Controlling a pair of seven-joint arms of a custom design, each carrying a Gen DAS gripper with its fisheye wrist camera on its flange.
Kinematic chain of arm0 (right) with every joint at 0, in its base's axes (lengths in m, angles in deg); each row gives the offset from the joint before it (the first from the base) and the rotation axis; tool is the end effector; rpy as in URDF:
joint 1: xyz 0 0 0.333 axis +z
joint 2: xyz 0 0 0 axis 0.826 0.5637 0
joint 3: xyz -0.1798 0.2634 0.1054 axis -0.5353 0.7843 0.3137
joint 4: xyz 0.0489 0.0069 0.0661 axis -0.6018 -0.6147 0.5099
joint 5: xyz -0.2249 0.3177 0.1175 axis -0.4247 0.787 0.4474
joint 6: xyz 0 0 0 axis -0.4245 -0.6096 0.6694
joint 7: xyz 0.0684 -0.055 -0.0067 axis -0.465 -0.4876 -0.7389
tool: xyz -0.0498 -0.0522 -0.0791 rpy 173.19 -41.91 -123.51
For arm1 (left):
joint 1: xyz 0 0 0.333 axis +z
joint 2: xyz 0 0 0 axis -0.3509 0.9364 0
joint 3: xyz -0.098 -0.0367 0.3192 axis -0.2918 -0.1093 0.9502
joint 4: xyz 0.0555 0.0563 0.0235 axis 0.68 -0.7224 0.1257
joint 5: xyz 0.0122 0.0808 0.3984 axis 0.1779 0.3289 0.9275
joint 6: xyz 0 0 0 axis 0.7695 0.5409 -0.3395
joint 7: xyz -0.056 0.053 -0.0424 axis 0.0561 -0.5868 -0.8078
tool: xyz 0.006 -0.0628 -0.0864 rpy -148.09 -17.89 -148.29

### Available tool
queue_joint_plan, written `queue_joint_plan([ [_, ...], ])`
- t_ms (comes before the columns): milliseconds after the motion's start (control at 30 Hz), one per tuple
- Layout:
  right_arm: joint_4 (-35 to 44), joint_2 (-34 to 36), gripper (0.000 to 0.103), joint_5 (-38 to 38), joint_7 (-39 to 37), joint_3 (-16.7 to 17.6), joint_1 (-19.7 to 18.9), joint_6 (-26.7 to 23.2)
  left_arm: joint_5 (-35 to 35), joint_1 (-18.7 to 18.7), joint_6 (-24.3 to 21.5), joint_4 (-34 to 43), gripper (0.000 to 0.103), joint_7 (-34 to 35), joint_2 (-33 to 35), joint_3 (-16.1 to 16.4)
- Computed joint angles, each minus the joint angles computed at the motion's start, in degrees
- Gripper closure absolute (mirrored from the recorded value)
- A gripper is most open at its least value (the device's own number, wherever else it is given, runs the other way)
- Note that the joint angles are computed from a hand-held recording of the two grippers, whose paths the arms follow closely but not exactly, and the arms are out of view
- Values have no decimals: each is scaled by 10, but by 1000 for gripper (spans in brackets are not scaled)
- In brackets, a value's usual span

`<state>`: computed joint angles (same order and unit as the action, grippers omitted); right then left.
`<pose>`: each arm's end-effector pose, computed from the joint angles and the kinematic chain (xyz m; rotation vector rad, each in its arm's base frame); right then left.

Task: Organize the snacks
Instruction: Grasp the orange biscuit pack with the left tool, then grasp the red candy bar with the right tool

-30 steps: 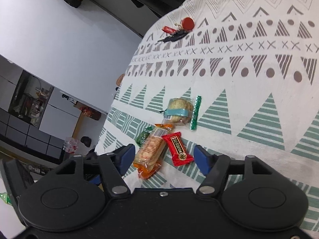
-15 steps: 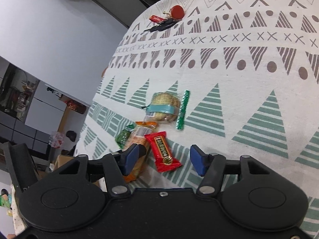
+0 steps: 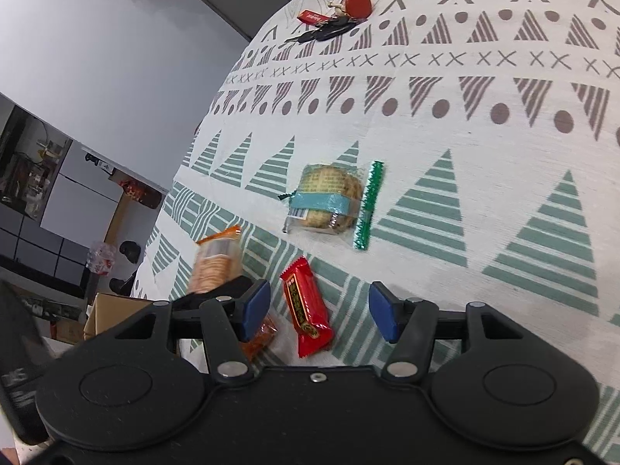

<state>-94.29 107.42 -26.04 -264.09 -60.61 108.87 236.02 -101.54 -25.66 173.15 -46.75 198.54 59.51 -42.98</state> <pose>0.6178 0.3662 0.3103 -0.8737 2.2263 -0.1702 0.7381 -0.2577 0.3285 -1.5634 2.5015 -0.9337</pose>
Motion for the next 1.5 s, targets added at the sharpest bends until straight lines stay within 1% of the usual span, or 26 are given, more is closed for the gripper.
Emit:
queue_joint_plan([
  [67, 19, 10, 46, -5, -13, 7, -8, -13, -8, 7, -4, 3, 70, 0, -1, -5],
  [167, 51, 22, 46, -19, -31, 32, -30, -39, -12, 10, -9, 6, 70, -2, -2, -3],
  [267, 70, 30, 46, -33, -34, 52, -48, -64, -14, 13, -10, 2, 70, -7, -8, 1],
  [300, 75, 31, 53, -40, -34, 58, -53, -71, -15, 14, -9, 0, 70, -9, -10, 2],
  [333, 79, 30, 66, -46, -38, 68, -61, -79, -15, 14, -9, -2, 70, -12, -13, 4],
  [367, 82, 28, 75, -47, -47, 86, -75, -87, -16, 16, -10, -4, 70, -14, -15, 5],
  [400, 80, 26, 86, -48, -47, 99, -86, -81, -17, 17, -11, -5, 70, -16, -16, 5],
  [467, 76, 21, 90, -58, -41, 101, -86, -80, -19, 21, -11, -12, 70, -15, -22, 5],
  [533, 69, 14, 103, -72, -29, 92, -78, -72, -22, 25, -8, -22, 70, -13, -31, 4],
  [633, 48, 3, 103, -86, 0, 69, -58, -44, -31, 31, -5, -38, 70, -16, -45, 4],
  [767, 23, -7, 103, -95, 31, 28, -23, -14, -43, 40, 4, -60, 70, -12, -65, 0],
  [900, 11, -8, 103, -88, 50, -9, 10, -5, -56, 45, 13, -78, 70, -6, -80, -2],
  [967, 13, -8, 94, -74, 45, 5, -1, -9, -60, 46, 16, -82, 70, -5, -82, -2],
  [1033, 20, -1, 69, -67, 45, 8, -2, -17, -62, 46, 15, -82, 70, -6, -81, 0],
  [1067, 26, 1, 68, -67, 40, 14, -7, -25, -62, 45, 14, -82, 70, -8, -80, 1],
  [1200, 42, 11, 68, -67, 35, 31, -23, -34, -51, 37, 16, -79, 70, -18, -73, 11],
  [1300, 63, 17, 68, -73, 19, 53, -41, -63, -39, 31, 8, -68, 70, -30, -61, 17],
  [1400, 82, 23, 68, -85, 6, 78, -62, -87, -32, 32, 2, -61, 70, -25, -49, 13],
  [1500, 99, 30, 67, -97, -4, 98, -80, -107, -17, 23, -11, -49, 70, -35, -36, 21],
])
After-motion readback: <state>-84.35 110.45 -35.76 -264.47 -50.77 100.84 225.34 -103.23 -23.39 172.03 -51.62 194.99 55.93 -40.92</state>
